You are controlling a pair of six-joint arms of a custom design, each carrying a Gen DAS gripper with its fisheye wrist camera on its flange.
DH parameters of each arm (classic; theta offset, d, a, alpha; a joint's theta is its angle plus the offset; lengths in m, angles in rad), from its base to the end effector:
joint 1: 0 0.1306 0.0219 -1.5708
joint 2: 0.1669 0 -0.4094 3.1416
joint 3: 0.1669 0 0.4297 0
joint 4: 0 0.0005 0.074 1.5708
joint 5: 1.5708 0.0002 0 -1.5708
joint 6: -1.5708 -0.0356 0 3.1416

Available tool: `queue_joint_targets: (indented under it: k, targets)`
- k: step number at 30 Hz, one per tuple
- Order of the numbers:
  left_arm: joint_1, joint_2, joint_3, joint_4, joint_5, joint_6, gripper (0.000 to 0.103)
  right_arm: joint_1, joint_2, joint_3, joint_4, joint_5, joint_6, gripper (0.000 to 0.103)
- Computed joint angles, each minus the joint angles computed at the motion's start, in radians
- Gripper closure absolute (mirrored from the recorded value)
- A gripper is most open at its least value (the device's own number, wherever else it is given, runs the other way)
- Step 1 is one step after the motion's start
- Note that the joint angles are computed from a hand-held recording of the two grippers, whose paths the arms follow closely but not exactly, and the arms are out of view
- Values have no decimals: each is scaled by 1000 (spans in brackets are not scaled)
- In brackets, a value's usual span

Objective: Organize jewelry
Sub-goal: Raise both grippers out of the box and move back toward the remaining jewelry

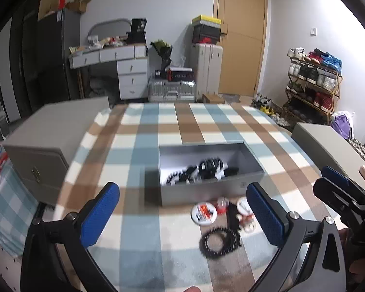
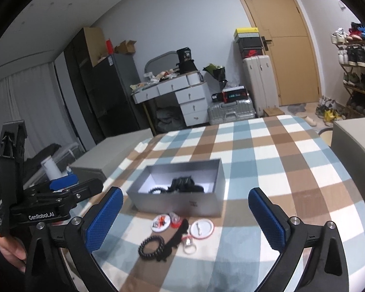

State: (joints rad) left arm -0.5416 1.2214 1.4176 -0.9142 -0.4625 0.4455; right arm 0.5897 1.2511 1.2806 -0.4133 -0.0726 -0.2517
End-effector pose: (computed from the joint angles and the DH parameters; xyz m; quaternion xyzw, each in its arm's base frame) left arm 0.3924 -0.2181 0.5472 -0.0521 0.8898 -0.0070 0.4534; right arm 0.4066 0.2745 0.5067 -0.1593 0.8132 0.2557 0.4979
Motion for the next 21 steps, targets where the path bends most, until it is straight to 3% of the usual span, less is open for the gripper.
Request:
queue_joint_targets:
  k: [6,21]
  targets:
    - [-30,-17,-56,-23,9,25,1,10,-17,-52,10,45,3,0]
    - [-31,8,-83,-68,209,47,1,-2,-37,-125,-6,36,-33,0]
